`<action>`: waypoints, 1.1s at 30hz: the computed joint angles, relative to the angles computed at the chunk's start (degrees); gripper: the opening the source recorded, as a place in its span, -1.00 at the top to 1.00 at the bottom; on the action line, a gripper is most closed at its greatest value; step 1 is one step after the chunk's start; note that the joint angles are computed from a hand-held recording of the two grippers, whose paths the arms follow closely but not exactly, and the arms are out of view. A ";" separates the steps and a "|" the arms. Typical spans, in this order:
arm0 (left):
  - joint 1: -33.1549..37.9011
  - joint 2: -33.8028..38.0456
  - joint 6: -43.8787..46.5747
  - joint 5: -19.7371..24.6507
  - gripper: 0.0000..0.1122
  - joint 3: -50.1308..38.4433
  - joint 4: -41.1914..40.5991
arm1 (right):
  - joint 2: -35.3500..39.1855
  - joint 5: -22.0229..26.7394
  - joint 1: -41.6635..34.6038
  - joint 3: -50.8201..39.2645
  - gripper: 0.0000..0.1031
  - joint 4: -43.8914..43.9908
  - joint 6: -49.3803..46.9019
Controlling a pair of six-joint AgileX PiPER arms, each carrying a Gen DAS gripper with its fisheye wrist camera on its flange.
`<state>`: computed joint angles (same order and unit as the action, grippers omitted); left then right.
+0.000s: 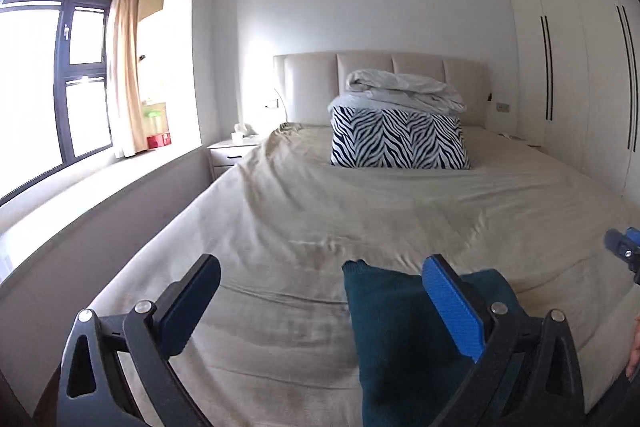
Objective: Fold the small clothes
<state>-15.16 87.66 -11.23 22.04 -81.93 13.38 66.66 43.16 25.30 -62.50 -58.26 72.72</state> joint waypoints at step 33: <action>-4.54 6.61 1.51 23.80 -0.83 3.35 -4.60 | 16.35 14.35 6.86 -8.31 -1.00 32.12 -13.42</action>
<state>-19.71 94.27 -9.72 45.84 -78.59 8.78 83.01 57.52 32.17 -70.81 -26.14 59.30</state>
